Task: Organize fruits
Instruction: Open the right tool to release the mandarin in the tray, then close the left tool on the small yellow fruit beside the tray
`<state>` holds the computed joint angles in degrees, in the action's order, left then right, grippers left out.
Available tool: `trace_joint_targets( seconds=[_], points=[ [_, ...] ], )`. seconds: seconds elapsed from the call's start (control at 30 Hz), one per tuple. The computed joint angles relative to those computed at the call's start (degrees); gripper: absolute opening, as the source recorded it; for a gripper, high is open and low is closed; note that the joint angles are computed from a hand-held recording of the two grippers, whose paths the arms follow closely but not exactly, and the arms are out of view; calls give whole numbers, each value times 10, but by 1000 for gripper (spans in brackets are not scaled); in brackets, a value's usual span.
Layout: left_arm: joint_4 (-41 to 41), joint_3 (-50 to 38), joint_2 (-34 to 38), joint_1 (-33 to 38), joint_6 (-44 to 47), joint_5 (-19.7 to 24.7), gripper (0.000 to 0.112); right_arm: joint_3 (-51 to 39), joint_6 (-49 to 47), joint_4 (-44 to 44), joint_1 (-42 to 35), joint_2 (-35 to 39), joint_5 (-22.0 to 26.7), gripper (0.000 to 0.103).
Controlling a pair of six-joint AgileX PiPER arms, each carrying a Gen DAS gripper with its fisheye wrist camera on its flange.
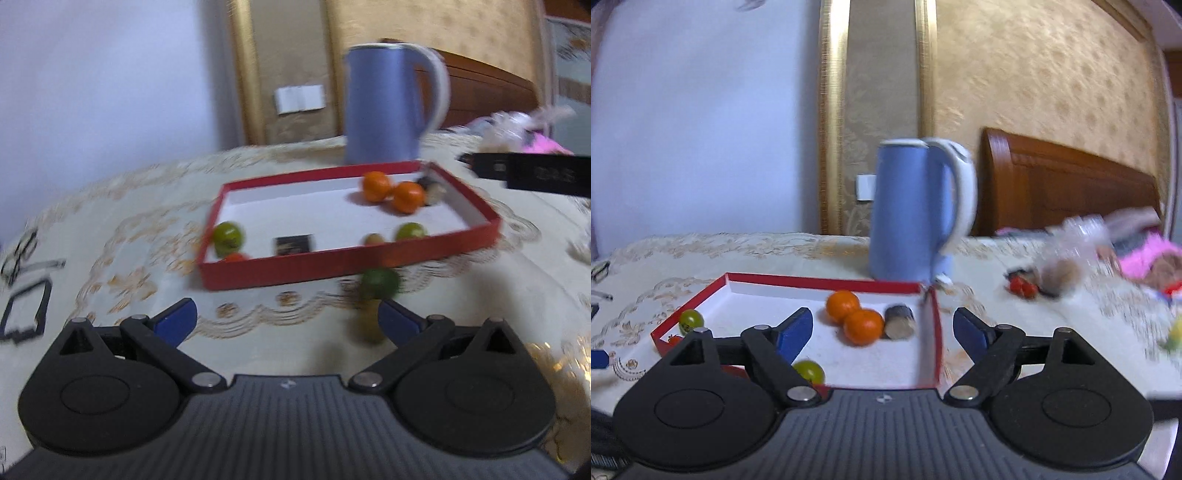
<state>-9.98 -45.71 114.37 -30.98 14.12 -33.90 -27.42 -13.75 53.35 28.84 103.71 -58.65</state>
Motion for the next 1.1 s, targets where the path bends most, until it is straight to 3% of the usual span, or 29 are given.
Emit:
trace_joint_targets(
  seconds=[0.17, 0.27, 0.5, 0.57, 0.7, 0.83, 1.1],
  points=[
    [24, 4, 13, -26, 12, -32, 102, 27, 105, -54, -28, 23, -4, 84],
    [43, -8, 22, -29, 8, -15, 89, 32, 132, -72, -35, 39, -12, 84],
    [23, -38, 42, -39, 37, 16, 83, 47, 200, -149, -60, 50, -14, 84],
    [28, -50, 46, -39, 33, 32, 77, 52, 206, -153, -57, 49, -21, 84],
    [48, -82, 56, -35, 12, 85, 50, 60, 204, -144, -49, 43, -31, 84],
    [113, -84, 53, -26, -51, 98, 37, 64, 195, -136, -48, 41, -29, 84],
    [146, -78, 48, -20, -86, 98, 25, 64, 184, -127, -38, 40, -27, 84]
  ],
)
